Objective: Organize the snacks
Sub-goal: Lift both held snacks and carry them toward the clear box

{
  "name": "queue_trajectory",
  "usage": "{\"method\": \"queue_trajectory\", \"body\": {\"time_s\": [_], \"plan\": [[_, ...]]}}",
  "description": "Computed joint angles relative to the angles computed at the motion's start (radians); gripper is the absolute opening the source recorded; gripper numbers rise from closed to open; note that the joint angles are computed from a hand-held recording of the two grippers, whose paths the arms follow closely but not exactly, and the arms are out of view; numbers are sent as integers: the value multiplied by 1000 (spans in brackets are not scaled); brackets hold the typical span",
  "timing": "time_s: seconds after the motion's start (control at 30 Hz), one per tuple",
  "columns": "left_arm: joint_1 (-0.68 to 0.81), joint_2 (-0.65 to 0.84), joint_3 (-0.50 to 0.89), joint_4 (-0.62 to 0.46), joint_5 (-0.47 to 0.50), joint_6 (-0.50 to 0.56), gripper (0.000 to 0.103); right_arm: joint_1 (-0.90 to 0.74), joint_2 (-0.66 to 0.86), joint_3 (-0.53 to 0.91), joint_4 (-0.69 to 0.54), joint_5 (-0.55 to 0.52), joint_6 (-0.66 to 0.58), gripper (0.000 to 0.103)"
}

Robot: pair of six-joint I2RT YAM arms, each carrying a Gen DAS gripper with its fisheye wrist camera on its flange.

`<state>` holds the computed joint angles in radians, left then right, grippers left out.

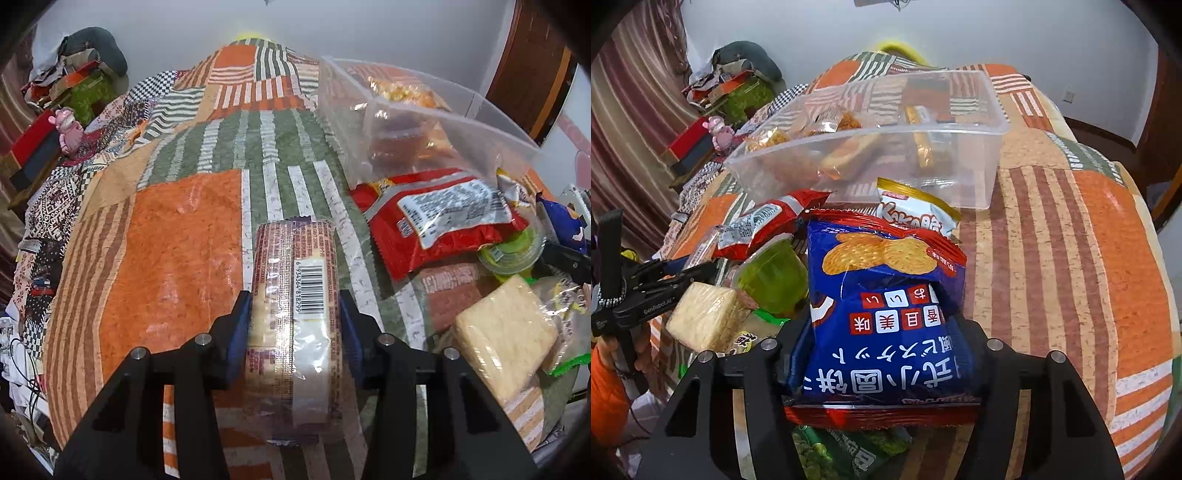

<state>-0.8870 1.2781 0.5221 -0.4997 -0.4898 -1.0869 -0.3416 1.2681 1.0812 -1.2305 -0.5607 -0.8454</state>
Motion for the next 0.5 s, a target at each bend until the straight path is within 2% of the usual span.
{"method": "queue_trajectory", "body": {"time_s": [0.17,0.4,0.5], "plan": [[-49,-59,45,-104,-62,-44,45,-32,4,36,-26,-21,-23,59],[-81,-100,157,-228,-146,-53,45,-67,8,97,-45,-62,-28,59],[-83,-101,202,-249,-179,-41,45,-74,11,120,-38,-77,-22,59]]}}
